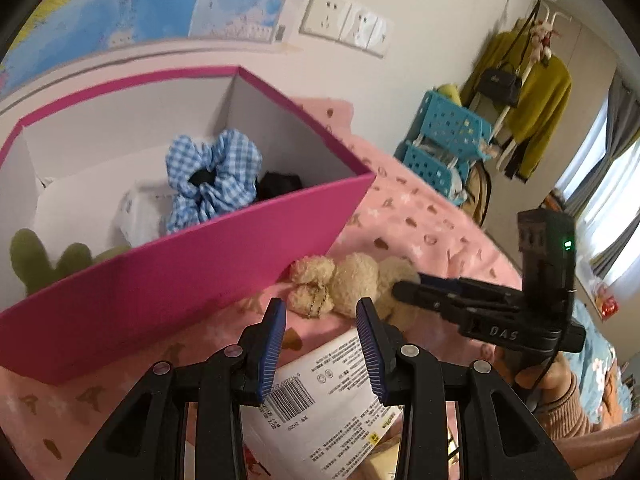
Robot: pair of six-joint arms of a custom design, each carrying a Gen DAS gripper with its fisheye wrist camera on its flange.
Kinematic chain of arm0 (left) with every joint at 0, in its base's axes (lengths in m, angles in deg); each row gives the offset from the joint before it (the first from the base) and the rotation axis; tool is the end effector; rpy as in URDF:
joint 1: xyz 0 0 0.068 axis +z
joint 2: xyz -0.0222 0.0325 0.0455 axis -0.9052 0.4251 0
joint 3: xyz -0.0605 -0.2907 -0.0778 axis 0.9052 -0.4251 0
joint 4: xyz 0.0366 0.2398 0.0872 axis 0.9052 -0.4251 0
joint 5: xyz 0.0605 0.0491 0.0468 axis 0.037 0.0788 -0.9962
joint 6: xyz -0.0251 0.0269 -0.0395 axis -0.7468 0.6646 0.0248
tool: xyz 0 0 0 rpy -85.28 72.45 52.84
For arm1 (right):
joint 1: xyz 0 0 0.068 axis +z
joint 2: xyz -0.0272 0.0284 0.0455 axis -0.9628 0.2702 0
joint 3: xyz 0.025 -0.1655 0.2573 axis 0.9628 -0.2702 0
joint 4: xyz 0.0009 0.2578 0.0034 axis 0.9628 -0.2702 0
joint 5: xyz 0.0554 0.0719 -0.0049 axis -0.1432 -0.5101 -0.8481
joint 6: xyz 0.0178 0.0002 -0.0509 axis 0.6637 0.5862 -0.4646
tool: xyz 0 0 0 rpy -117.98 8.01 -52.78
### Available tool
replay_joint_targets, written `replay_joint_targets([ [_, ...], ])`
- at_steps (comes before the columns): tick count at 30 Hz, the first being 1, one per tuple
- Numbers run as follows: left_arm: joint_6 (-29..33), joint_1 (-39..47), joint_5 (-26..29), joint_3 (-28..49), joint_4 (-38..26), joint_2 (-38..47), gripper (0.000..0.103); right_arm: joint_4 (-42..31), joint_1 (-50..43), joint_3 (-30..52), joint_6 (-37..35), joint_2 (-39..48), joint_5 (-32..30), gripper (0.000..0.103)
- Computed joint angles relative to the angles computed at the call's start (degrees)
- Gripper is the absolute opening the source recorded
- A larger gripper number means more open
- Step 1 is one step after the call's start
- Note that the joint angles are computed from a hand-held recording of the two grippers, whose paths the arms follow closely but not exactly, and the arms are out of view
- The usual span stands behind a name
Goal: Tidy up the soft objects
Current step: 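Grasp the beige teddy bear with the right gripper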
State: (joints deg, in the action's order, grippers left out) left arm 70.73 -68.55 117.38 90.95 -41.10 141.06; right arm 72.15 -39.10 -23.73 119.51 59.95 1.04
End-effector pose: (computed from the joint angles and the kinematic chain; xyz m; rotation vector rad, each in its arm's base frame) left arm 0.4159 -0.0517 0.1336 1.3602 2.2086 -0.8920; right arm 0.2333 0.1430 0.0556 0.6330 2.1319 0.2604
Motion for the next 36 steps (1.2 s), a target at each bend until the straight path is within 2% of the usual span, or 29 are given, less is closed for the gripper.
replay_joint_targets([
  [6, -1.67, -2.46, -4.26, -3.61, 3.91, -1.06, 0.037, 11.9, 2.24, -3.25, 0.92, 4.3, 2.16, 0.031],
  [16, -2.27, -5.57, -5.92, -9.85, 7.1, -4.33, 0.037, 21.31, 7.61, -8.58, 2.42, 5.23, 7.32, 0.025],
  [21, -0.92, -5.16, -4.54, -9.96, 5.33, -4.85, 0.037, 24.29, 8.86, -10.28, 2.95, 5.64, 8.6, 0.024],
  [25, 0.42, -4.52, -2.86, -9.04, 3.15, -4.52, 0.037, 29.13, 8.88, -11.64, 2.56, 6.95, 7.4, 0.018],
  [29, 1.58, -3.94, -1.58, -8.44, 1.91, -3.98, 0.037, 27.58, 9.15, -11.67, 1.59, 5.38, 7.38, 0.017],
  [30, 1.71, -3.79, -1.13, -8.19, 1.63, -3.69, 0.037, 27.79, 9.14, -11.77, 1.37, 5.27, 7.09, 0.015],
  [31, 1.8, -3.54, -0.87, -7.8, 1.13, -3.34, 0.038, 28.57, 9.01, -12.02, 1.22, 5.45, 6.53, 0.003],
  [34, 2.14, -2.88, 0.14, -6.24, -0.42, -1.95, 0.039, 31.83, 8.77, -13.17, 0.39, 6.1, 5.59, 0.002],
  [36, 1.62, -2.66, 0.35, -5.85, -0.04, -1.28, 0.039, 31.46, 8.38, -13.53, 0.77, 5.86, 5.47, 0.002],
])
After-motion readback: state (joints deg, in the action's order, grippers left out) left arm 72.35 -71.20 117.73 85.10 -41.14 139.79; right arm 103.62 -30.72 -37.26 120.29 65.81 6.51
